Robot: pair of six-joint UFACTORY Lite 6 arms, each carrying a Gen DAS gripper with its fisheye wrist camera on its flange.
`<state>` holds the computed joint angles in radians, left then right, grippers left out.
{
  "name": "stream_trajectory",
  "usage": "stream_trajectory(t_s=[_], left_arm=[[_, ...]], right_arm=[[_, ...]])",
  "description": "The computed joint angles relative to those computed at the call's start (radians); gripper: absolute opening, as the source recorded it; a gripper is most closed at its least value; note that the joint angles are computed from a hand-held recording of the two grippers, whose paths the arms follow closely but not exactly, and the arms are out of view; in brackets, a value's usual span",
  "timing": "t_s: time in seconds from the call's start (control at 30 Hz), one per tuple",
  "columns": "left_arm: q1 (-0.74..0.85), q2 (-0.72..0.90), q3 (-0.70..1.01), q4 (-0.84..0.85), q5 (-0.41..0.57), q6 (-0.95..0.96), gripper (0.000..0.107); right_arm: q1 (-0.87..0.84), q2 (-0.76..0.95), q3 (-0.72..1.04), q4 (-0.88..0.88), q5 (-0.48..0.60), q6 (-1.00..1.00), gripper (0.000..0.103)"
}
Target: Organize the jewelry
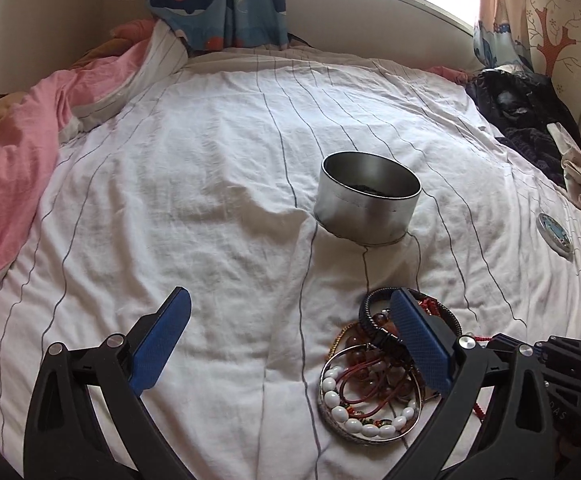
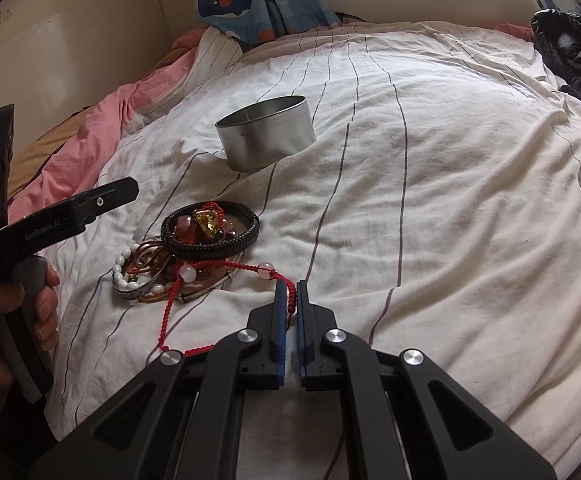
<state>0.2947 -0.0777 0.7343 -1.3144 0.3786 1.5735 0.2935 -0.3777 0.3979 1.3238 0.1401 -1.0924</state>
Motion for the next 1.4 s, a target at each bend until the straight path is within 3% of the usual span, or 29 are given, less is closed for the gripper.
stream_trajectory(t_s=[0.33, 0.6, 0.7, 0.77, 0.8, 0.87, 0.97, 1.13, 1.27, 1.3, 1.4], left_arm=[[-0.168, 0.049, 0.008, -0.109, -0.162, 0.158, 0.082], [-0.201, 0.156, 0.084, 0.12, -0.146, -0.038, 0.058], [-0.193, 0.162, 0.091, 0.138, -0.093, -0.043, 0.038], [-0.199, 0.152, 0.083, 0.179, -0.074, -0.066, 0.013], [-0.199, 0.148, 0.083, 0.217, -0.056, -0.097, 0.009], [-0.174, 0.144, 0.088, 0.231, -0.008, -0.112, 0.006], [-0.053, 0.171, 0.142, 0.2, 0.176, -0.136, 0.0], [0.062, 0.171, 0.173, 0.152, 0.282, -0.116, 0.0], [0.08, 0.224, 0.213, 0.185, 0.376, -0.139, 0.0], [0.064, 0.231, 0.21, 0.193, 0.365, -0.147, 0.0], [0.002, 0.26, 0.203, 0.222, 0.31, -0.174, 0.001]], right_arm=[[0.021, 0.038, 0.009, 0.051, -0.031, -0.037, 0.006], [0.016, 0.055, 0.015, 0.101, -0.024, -0.083, 0.006], [0.012, 0.06, 0.017, 0.108, -0.019, -0.089, 0.006], [0.01, 0.066, 0.021, 0.094, -0.017, -0.076, 0.006], [0.008, 0.072, 0.025, 0.079, -0.014, -0.063, 0.006], [0.007, 0.083, 0.032, 0.057, -0.013, -0.042, 0.006], [0.009, 0.088, 0.035, 0.04, -0.013, -0.024, 0.006], [0.007, 0.081, 0.031, 0.042, -0.007, -0.029, 0.008], [0.0, 0.048, 0.015, 0.056, 0.016, -0.046, 0.022], [-0.004, 0.04, 0.009, 0.1, 0.034, -0.093, 0.033], [0.047, 0.035, 0.008, 0.109, -0.002, -0.094, 0.049]])
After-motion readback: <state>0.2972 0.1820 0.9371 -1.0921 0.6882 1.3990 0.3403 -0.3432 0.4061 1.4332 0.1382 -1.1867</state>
